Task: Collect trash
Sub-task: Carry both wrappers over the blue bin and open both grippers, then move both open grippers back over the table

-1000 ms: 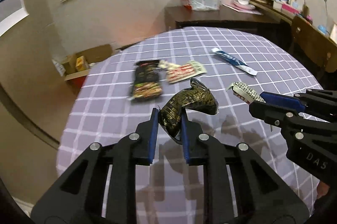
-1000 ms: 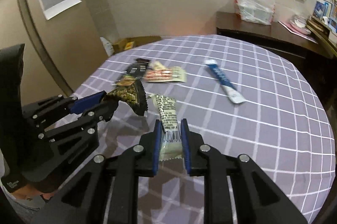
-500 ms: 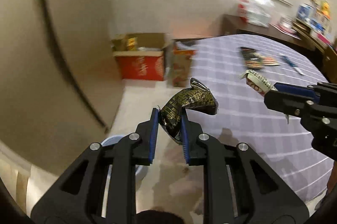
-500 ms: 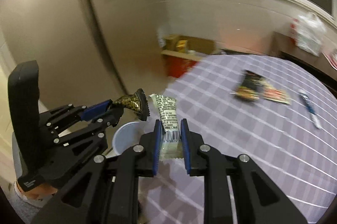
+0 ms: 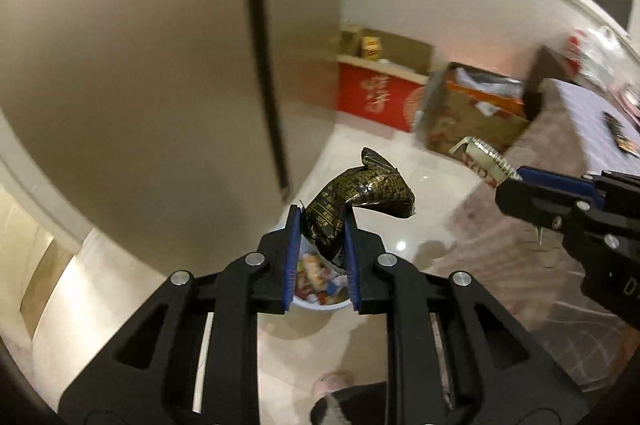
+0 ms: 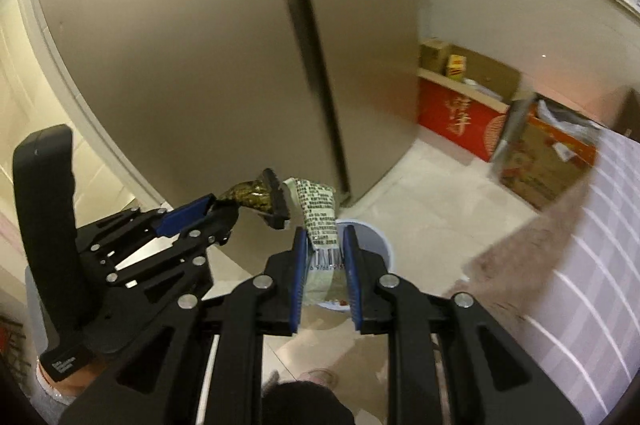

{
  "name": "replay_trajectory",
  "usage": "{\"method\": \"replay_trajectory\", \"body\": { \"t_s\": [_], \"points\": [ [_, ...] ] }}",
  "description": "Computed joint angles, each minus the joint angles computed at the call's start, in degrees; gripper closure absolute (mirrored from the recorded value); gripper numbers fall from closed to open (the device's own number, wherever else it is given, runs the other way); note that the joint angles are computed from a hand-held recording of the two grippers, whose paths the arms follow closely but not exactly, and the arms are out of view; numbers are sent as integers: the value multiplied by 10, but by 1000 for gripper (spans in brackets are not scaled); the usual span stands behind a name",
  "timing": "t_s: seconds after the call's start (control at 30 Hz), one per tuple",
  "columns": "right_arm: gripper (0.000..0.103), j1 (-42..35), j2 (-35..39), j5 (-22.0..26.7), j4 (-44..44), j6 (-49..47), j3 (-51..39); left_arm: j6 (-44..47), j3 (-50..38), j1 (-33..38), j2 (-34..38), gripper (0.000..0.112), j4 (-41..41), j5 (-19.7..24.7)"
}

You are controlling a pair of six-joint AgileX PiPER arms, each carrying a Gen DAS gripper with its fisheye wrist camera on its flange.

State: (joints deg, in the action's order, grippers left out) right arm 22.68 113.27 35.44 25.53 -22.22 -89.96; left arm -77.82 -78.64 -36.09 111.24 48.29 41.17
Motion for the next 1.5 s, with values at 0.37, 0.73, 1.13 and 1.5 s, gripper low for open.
{"method": "replay_trajectory", "body": {
  "t_s": [0.37, 0.73, 1.13, 1.5],
  "points": [
    [65, 39, 158, 34, -26, 77, -173, 9, 38, 70, 7, 92, -19, -31],
    [60, 31, 131, 5, -36, 63, -116, 70, -11, 80, 50, 92, -61, -50],
    [45, 1, 113, -39, 3, 35, -84, 149, -100, 88, 92, 91, -119, -34],
    [45, -17, 98, -49, 17, 30, -63, 149, -136, 74, 94, 42, -112, -4]
  ]
}}
